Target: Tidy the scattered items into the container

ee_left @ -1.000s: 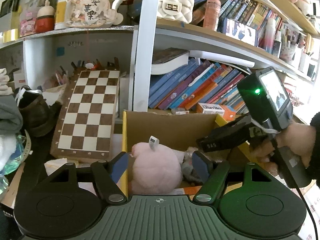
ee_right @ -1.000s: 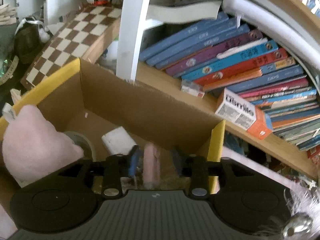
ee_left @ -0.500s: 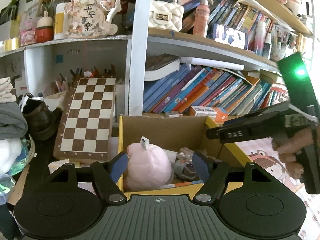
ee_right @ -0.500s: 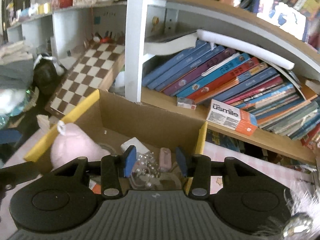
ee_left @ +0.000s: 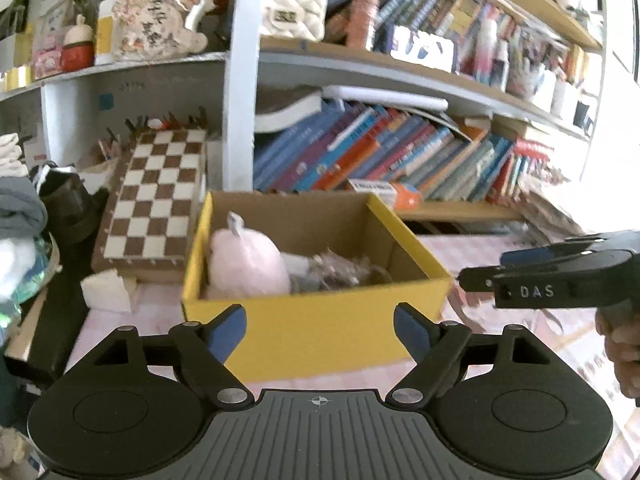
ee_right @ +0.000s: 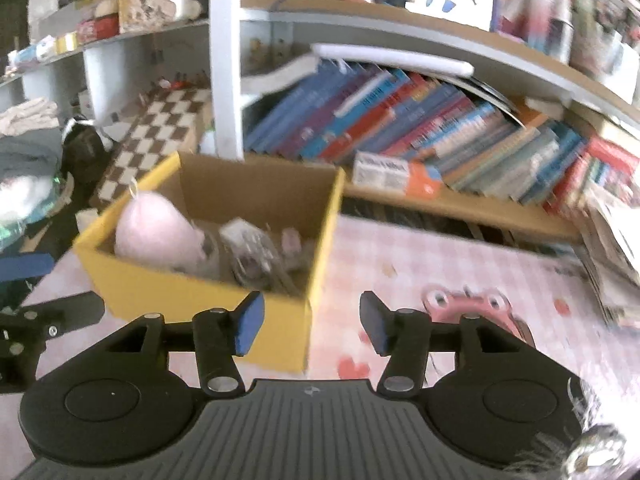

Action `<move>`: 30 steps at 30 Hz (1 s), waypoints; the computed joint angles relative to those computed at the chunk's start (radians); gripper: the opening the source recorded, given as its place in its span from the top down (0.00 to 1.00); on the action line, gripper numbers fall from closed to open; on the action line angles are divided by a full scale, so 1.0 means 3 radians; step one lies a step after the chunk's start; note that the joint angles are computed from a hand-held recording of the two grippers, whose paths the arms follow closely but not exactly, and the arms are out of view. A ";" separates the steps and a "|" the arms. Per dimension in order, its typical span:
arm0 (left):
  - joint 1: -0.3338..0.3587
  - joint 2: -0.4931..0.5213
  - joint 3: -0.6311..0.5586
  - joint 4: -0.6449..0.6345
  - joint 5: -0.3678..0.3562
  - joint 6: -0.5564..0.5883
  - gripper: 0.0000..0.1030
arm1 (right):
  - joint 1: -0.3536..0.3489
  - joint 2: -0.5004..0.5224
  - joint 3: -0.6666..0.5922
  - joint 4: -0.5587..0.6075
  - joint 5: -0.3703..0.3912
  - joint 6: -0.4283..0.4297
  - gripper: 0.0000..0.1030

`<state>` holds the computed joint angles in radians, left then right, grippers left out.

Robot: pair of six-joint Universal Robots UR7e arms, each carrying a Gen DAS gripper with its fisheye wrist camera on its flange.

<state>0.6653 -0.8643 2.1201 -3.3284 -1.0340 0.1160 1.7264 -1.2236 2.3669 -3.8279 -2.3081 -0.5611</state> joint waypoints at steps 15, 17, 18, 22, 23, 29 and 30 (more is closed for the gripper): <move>-0.0291 -0.0015 0.0282 0.0056 0.0263 -0.0144 0.13 | 0.0114 0.0089 0.0644 -0.0687 -0.0499 0.0417 0.40; -0.0312 -0.0007 0.0289 0.0079 0.0265 -0.0140 0.13 | 0.0118 0.0099 0.0661 -0.0750 -0.0507 0.0400 0.38; -0.0328 0.0002 0.0295 0.0076 0.0278 -0.0132 0.13 | 0.0128 0.0114 0.0667 -0.0785 -0.0517 0.0390 0.37; -0.0359 0.0002 0.0309 0.0113 0.0312 -0.0149 0.13 | 0.0147 0.0130 0.0679 -0.0830 -0.0512 0.0367 0.31; -0.0366 -0.0001 0.0313 0.0129 0.0324 -0.0170 0.13 | 0.0153 0.0133 0.0681 -0.0835 -0.0511 0.0363 0.29; -0.0385 -0.0020 0.0324 0.0208 0.0402 -0.0263 0.10 | 0.0165 0.0121 0.0681 -0.0819 -0.0527 0.0398 0.06; -0.0388 -0.0020 0.0322 0.0222 0.0416 -0.0274 0.08 | 0.0167 0.0126 0.0675 -0.0818 -0.0543 0.0401 0.03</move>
<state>0.5490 -0.8704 2.2168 -3.2618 -0.9090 0.0338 1.7767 -1.1859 2.5696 -4.0733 -2.4708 -0.4409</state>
